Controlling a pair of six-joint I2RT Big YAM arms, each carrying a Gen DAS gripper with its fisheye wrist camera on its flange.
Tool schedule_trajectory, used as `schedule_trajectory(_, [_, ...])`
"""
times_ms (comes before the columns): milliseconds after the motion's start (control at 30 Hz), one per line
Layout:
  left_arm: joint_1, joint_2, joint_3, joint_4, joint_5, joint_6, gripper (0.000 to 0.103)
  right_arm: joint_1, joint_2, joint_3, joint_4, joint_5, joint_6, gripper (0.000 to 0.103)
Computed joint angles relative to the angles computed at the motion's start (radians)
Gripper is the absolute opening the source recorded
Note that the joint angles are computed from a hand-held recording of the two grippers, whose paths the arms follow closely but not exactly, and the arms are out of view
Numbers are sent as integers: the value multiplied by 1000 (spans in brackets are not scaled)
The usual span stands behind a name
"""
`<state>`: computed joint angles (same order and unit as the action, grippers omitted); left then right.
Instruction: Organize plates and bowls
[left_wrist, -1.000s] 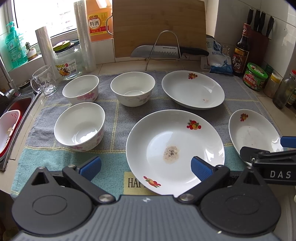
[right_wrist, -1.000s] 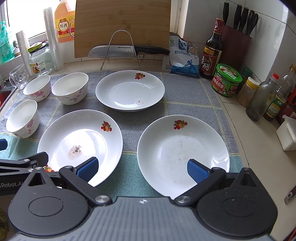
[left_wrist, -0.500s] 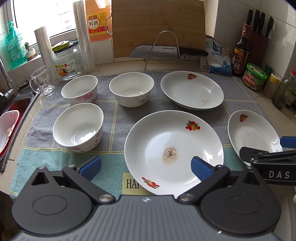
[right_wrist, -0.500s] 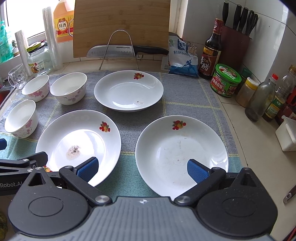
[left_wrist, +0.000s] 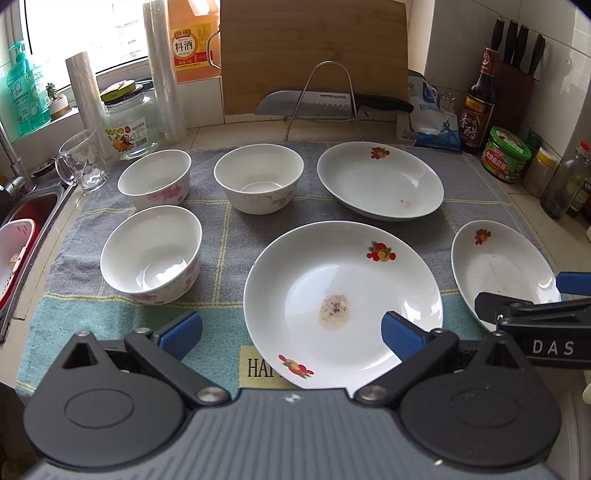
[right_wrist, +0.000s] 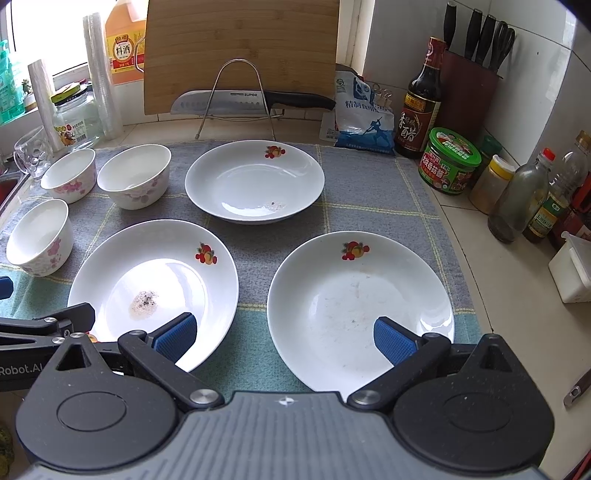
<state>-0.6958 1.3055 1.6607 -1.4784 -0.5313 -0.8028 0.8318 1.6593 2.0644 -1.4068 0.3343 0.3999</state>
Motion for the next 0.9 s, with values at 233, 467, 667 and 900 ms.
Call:
schedule_trajectory(233, [3,-7,-7,30,21,27,102,0,4,5,-2,5,1,103])
schedule_trajectory(467, [-4,-9,-6,40,-3,49,102,6,10,16,-8,19,10,103])
schedule_trajectory(667, [2,-16,-11,51,-3,73,102,11,13,24,-12,28,19,103])
schedule_trajectory(900, [30,-36,-32,95,60,120,102,24,22,44,-31,59,43,103])
